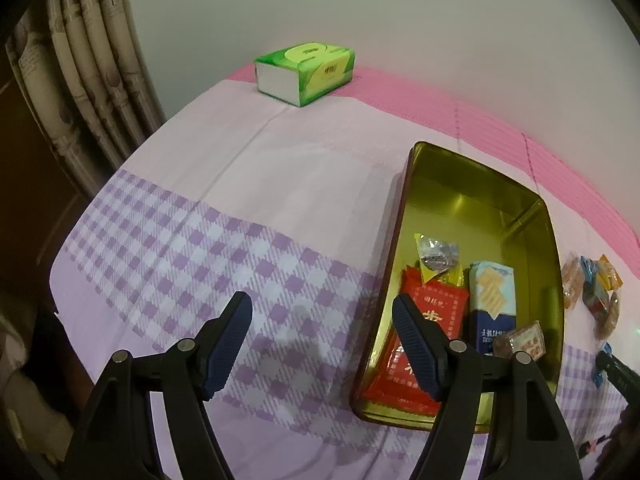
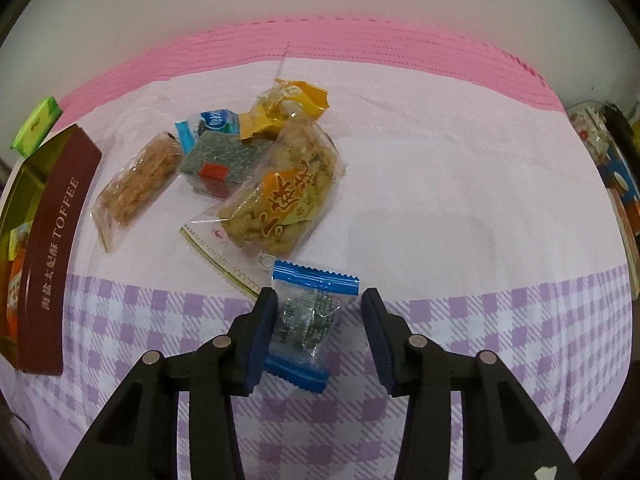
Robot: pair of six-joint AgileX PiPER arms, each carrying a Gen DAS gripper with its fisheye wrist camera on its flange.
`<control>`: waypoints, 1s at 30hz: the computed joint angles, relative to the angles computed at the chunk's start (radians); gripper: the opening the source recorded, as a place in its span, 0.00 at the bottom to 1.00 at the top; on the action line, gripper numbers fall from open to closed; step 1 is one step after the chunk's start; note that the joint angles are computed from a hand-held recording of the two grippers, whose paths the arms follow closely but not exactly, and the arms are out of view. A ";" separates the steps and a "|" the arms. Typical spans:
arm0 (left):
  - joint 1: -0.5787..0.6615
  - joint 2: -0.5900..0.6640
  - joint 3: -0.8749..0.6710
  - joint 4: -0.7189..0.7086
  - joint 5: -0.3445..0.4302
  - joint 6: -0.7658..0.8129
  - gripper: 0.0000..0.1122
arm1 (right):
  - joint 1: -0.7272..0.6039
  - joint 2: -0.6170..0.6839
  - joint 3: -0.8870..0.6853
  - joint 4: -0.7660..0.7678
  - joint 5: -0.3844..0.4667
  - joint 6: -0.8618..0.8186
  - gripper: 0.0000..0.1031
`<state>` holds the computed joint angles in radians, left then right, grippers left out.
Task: Organize snacks
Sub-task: 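Grasp the blue-ended clear wrapped candy with the right gripper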
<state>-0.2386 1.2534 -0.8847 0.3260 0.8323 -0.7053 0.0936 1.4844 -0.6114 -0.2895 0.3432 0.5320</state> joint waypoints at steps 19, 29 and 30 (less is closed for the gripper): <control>-0.058 0.039 0.007 0.092 0.012 -0.108 0.65 | -0.026 -0.070 0.073 0.041 -0.070 -0.137 0.38; -0.216 0.042 -0.074 0.139 0.075 -0.150 0.65 | -0.160 -0.104 0.110 0.404 -0.092 -0.601 0.34; -0.233 0.051 -0.093 0.138 0.082 -0.150 0.65 | -0.162 -0.107 0.113 0.422 -0.088 -0.631 0.34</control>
<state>-0.4721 1.3047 -0.9779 0.4636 0.9141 -0.8551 -0.0686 1.3772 -0.4989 0.1325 0.2553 -0.0989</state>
